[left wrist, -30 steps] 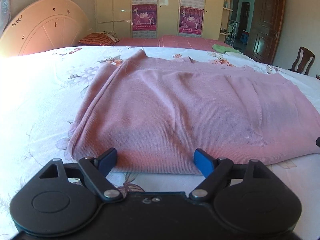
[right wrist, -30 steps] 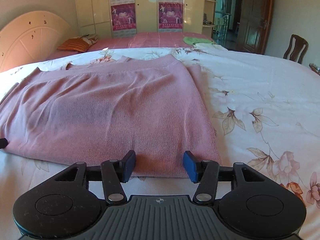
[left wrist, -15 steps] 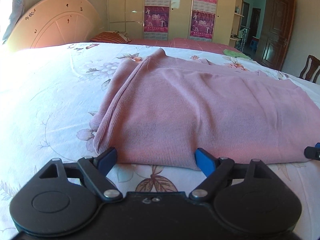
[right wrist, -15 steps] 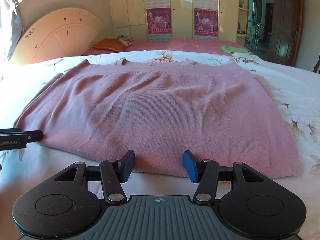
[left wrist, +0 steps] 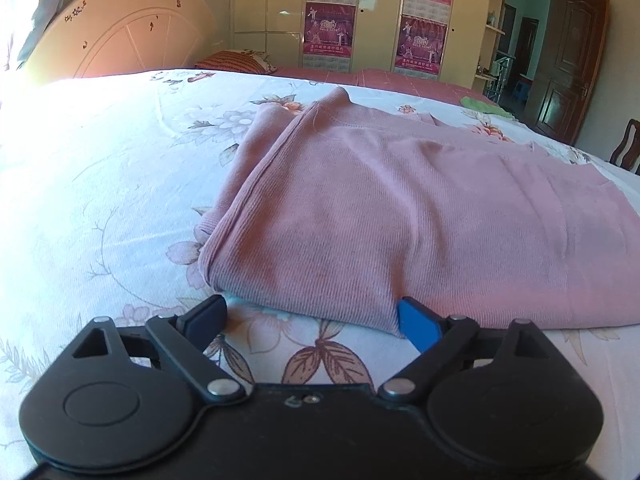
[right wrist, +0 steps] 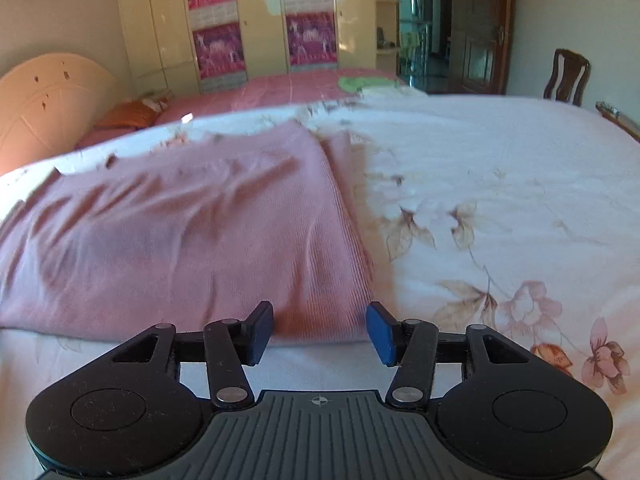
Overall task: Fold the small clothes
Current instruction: 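Smooth the folded sweater flat with both grippers, then grasp the folded edge of the sweater with both grippers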
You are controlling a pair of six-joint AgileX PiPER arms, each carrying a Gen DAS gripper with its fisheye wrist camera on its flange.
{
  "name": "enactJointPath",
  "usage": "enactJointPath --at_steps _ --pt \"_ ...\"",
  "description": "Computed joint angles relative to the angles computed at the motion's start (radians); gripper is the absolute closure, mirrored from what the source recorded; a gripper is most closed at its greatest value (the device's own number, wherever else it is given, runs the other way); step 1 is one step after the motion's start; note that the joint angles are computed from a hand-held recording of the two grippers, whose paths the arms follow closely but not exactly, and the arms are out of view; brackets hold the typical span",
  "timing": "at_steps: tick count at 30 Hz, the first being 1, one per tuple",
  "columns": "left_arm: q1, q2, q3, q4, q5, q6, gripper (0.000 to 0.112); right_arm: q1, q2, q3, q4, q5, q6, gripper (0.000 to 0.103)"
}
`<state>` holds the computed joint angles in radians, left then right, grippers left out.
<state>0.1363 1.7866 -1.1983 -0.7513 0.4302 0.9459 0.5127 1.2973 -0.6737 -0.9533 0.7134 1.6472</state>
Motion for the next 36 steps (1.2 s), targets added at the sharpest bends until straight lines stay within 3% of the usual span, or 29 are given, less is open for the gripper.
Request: enactJointPath --at_steps 4,5,7,11,18,23,26,30,31,33,36 --pt "-0.024 0.005 -0.02 0.112 -0.004 -0.103 0.016 -0.043 -0.02 0.018 0.027 -0.053 -0.068 0.05" --pt "-0.025 0.006 -0.021 0.12 -0.004 -0.111 0.016 -0.063 -0.024 0.024 0.046 -0.071 -0.082 0.046" --pt "-0.03 0.008 -0.025 0.143 -0.005 -0.126 0.016 -0.107 -0.051 0.066 0.023 -0.146 -0.036 0.044" --pt "-0.032 0.021 -0.067 0.209 0.039 -0.193 0.016 -0.079 -0.038 0.05 0.02 -0.112 -0.067 0.044" --pt "0.001 0.019 -0.025 0.009 0.023 0.026 0.015 -0.104 -0.025 0.021 0.084 -0.112 -0.141 0.044" --pt "0.045 0.012 -0.049 -0.034 0.145 0.049 0.017 -0.065 -0.03 0.008 0.073 -0.057 -0.064 0.044" --pt "0.074 0.003 -0.066 -0.035 0.233 -0.011 0.023 0.013 -0.07 0.01 0.026 0.015 0.067 0.044" --pt "0.202 0.076 -0.145 -0.235 0.497 -0.245 0.028 0.088 -0.066 -0.03 -0.091 0.051 0.197 0.045" --pt "0.22 0.093 -0.141 -0.283 0.524 -0.286 0.028 0.097 -0.055 -0.043 -0.132 0.043 0.22 0.047" --pt "0.226 0.098 -0.092 -0.389 0.485 -0.25 0.028 0.082 -0.013 -0.09 -0.178 -0.018 0.221 0.075" --pt "0.202 0.114 -0.064 -0.499 0.417 -0.146 0.028 0.038 0.063 -0.163 -0.195 -0.123 0.203 0.08"
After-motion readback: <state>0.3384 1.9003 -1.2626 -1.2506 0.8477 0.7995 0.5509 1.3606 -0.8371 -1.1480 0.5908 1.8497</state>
